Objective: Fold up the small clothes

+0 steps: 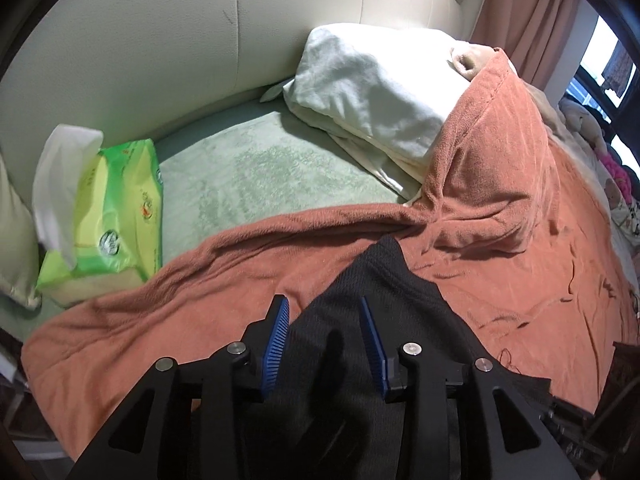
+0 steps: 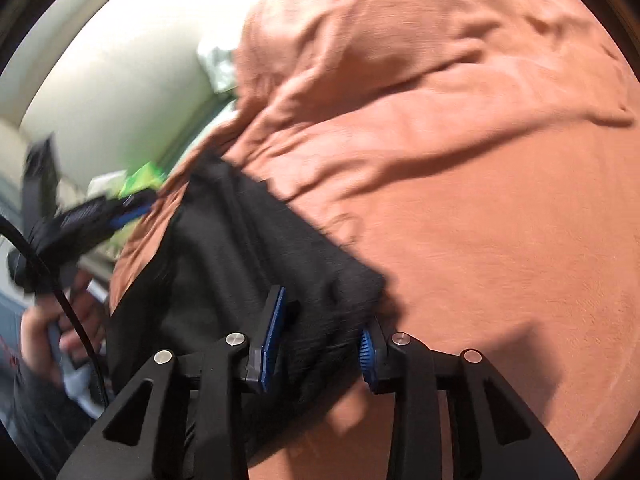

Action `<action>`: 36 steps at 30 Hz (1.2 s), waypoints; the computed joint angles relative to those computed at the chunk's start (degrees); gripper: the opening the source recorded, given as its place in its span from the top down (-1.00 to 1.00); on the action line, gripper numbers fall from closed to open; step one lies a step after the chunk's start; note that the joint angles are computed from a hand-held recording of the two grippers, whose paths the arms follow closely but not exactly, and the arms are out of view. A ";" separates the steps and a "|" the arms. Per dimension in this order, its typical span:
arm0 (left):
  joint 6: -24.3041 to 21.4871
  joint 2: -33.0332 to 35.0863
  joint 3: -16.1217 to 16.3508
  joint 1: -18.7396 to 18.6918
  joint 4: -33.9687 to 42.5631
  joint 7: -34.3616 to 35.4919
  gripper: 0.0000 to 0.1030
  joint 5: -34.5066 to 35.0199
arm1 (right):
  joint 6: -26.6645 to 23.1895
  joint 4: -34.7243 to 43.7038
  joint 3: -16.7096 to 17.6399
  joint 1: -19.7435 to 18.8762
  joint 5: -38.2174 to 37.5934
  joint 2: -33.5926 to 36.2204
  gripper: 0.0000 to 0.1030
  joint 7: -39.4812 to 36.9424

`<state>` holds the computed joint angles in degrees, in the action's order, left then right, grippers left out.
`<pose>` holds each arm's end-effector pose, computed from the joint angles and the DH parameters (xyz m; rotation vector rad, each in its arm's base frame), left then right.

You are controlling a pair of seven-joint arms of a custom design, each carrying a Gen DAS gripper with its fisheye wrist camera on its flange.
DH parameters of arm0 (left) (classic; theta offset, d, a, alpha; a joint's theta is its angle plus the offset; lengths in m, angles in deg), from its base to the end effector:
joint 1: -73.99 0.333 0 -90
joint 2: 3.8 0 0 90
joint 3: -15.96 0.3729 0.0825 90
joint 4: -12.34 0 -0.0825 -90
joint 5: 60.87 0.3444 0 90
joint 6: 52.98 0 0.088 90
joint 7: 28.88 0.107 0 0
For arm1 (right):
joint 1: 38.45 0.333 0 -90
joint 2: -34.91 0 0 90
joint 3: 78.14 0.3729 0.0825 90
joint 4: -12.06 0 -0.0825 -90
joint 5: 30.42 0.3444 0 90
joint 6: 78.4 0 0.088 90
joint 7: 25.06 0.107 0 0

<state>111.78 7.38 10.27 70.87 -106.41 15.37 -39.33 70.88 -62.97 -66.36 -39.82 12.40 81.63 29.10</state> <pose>0.5913 -0.1086 0.4854 -2.1809 1.5744 -0.7180 0.7853 0.0739 0.3644 -1.7754 1.5454 -0.0351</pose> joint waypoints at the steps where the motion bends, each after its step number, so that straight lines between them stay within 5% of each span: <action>1: 0.04 -0.64 0.15 -0.30 -0.75 -0.51 0.25 0.50 | 0.52 0.15 -0.57 0.18 -0.19 0.10 0.41 0.68; 7: -0.22 -3.74 -0.14 -1.15 -4.10 -3.30 0.24 2.41 | 10.01 -9.87 -1.14 -0.13 -0.49 -6.36 0.41 -1.62; 13: -0.92 -7.62 -1.73 -2.03 -7.43 -5.03 0.24 2.54 | 10.47 -19.03 2.83 -4.53 6.29 -13.65 0.41 -10.46; 22: -3.36 -15.15 -4.81 -3.84 -11.27 -9.55 0.01 2.69 | 7.17 -30.36 -0.98 -5.28 15.53 -26.26 0.40 -20.77; 24: -3.92 -16.95 -5.68 -4.25 -11.90 -11.40 -0.05 3.72 | 6.05 -33.44 -2.29 -5.02 16.59 -30.08 0.21 -23.11; 26: -4.59 -18.72 -6.61 -4.69 -12.47 -13.34 -0.23 4.29 | 6.05 -36.19 -3.53 -4.48 18.21 -33.39 -0.25 -25.75; 27: -4.96 -19.69 -7.32 -4.85 -12.71 -14.84 -0.29 5.08 | 5.98 -37.65 -4.18 -4.25 19.15 -35.16 -0.32 -27.12; 29: -5.15 -21.25 -8.57 -5.17 -13.21 -17.31 -0.62 6.62 | 6.03 -40.75 -5.71 -3.68 20.68 -38.97 -0.60 -29.63; 34: -8.87 -23.95 -11.90 -7.11 -12.75 -21.62 -0.95 9.45 | 6.86 -48.20 -10.10 -1.57 21.46 -47.95 -0.99 -34.31; 36: -10.39 -25.40 -13.28 -7.99 -12.77 -24.01 -0.99 10.73 | 7.34 -50.99 -11.89 -0.63 21.75 -51.29 -1.00 -35.65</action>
